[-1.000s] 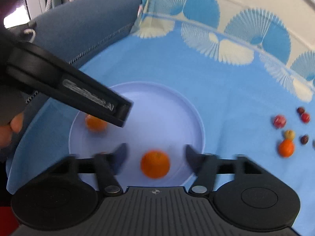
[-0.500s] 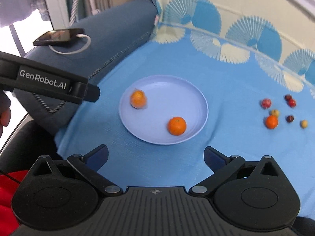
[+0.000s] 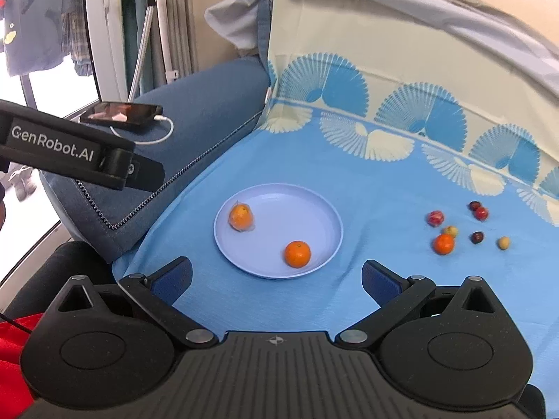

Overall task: Organize fruits
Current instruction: 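Move both open tools back toward the scattered fruits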

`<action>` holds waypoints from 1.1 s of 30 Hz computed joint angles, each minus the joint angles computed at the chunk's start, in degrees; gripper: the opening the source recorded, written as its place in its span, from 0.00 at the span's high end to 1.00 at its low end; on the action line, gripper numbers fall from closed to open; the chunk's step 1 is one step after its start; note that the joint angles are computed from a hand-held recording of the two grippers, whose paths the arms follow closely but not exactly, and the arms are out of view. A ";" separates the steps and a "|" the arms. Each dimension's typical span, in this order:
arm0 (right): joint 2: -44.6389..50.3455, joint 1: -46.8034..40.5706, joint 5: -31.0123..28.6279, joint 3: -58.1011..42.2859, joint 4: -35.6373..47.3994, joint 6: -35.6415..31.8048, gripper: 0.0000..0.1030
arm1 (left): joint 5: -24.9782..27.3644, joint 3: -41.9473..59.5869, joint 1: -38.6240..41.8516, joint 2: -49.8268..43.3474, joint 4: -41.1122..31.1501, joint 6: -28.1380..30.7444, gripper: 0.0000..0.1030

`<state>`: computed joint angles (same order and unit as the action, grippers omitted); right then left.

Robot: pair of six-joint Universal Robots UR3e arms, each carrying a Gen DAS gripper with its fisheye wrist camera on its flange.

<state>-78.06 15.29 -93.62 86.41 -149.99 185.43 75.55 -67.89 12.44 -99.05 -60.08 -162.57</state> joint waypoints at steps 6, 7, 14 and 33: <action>-3.60 1.09 -3.04 3.74 -2.83 0.96 0.01 | -1.40 -2.54 0.46 3.74 0.76 0.26 0.00; -4.26 1.32 -3.53 4.55 -3.65 1.12 0.01 | -1.79 -2.93 0.61 4.40 0.77 0.22 0.00; -8.14 1.82 -7.60 9.06 -6.92 2.75 0.01 | -3.69 -1.13 0.87 4.23 -1.86 -0.44 0.00; -14.29 -13.38 -7.45 24.53 -17.50 11.74 0.01 | 3.72 44.09 -13.89 -24.85 -21.58 -6.38 0.00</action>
<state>-92.36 1.91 -101.08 110.94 -167.49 197.17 79.27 -23.80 -1.45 -123.91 -81.66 -168.95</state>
